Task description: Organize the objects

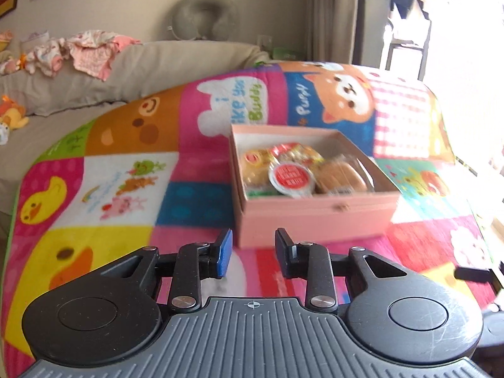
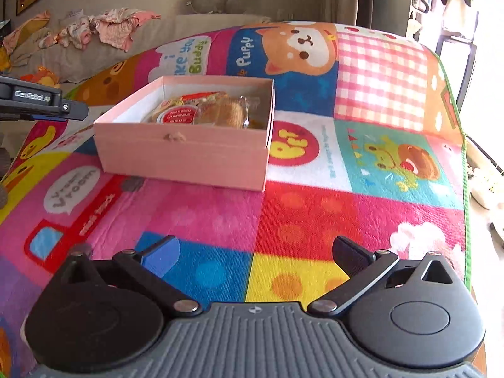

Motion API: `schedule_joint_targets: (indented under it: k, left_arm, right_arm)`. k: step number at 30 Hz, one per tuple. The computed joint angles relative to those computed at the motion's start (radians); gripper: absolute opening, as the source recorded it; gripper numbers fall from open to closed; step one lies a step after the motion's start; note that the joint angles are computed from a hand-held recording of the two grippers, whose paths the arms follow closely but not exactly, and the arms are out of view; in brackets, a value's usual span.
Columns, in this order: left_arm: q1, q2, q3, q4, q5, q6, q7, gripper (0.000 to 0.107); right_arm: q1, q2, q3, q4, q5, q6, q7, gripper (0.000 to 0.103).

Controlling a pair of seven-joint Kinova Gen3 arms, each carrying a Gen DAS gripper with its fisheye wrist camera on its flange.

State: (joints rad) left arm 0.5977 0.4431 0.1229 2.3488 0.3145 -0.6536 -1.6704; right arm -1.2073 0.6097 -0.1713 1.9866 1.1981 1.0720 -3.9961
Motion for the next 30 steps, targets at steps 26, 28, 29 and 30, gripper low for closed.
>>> schedule_joint_targets:
  k: [26, 28, 29, 30]
  left_arm:
    - [0.219, 0.175, -0.007, 0.007, 0.237, -0.174, -0.071, 0.035]
    - [0.220, 0.175, -0.007, 0.008, 0.237, -0.174, -0.070, 0.035]
    - [0.218, 0.174, -0.007, 0.007, 0.234, -0.173, -0.069, 0.035]
    - [0.218, 0.174, -0.007, 0.007, 0.234, -0.172, -0.069, 0.035]
  right_arm:
    - [-0.012, 0.063, 0.021, -0.006, 0.017, -0.005, -0.168, 0.103]
    - [-0.014, 0.064, 0.021, -0.002, 0.022, -0.005, -0.180, 0.103]
    - [-0.013, 0.065, 0.020, -0.002, 0.022, -0.004, -0.179, 0.103]
    - [-0.013, 0.066, 0.020, -0.004, 0.022, -0.002, -0.177, 0.103]
